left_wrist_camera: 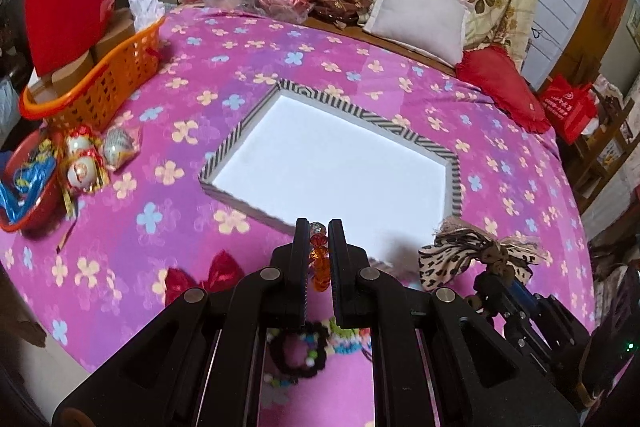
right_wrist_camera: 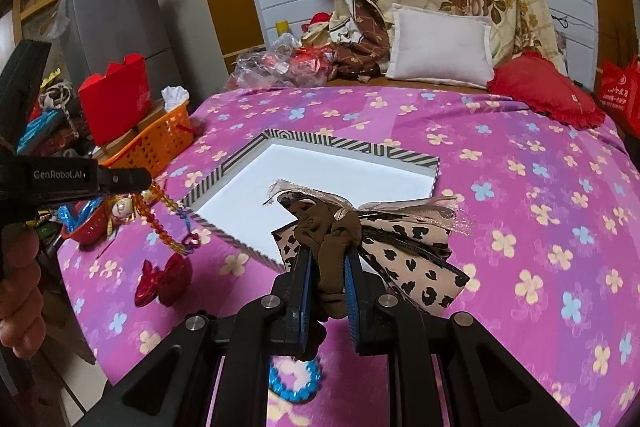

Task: Organize jewelry
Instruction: 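Carry both items into the white tray and open both tools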

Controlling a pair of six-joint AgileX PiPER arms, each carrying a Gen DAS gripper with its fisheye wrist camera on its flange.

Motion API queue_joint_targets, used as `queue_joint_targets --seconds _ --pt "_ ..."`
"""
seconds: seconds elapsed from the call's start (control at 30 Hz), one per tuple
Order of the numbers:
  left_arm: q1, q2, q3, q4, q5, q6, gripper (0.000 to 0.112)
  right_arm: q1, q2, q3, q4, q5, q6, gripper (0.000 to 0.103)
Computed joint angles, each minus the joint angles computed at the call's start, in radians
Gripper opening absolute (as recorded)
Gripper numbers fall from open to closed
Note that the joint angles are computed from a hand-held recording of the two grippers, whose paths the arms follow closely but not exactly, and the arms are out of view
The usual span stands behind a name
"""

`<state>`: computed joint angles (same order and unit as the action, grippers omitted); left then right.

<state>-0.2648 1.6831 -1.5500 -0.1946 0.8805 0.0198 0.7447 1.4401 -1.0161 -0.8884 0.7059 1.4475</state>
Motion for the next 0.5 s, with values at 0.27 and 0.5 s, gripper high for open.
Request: queue_joint_targets --seconds 0.27,0.5 --pt "-0.023 0.116 -0.173 0.086 0.026 -0.064 0.008 -0.093 0.066 -0.057 0.034 -0.063 -0.090 0.014" --pt "-0.052 0.238 -0.324 0.154 0.047 -0.110 0.008 -0.196 0.134 -0.107 0.114 -0.131 -0.207 0.014"
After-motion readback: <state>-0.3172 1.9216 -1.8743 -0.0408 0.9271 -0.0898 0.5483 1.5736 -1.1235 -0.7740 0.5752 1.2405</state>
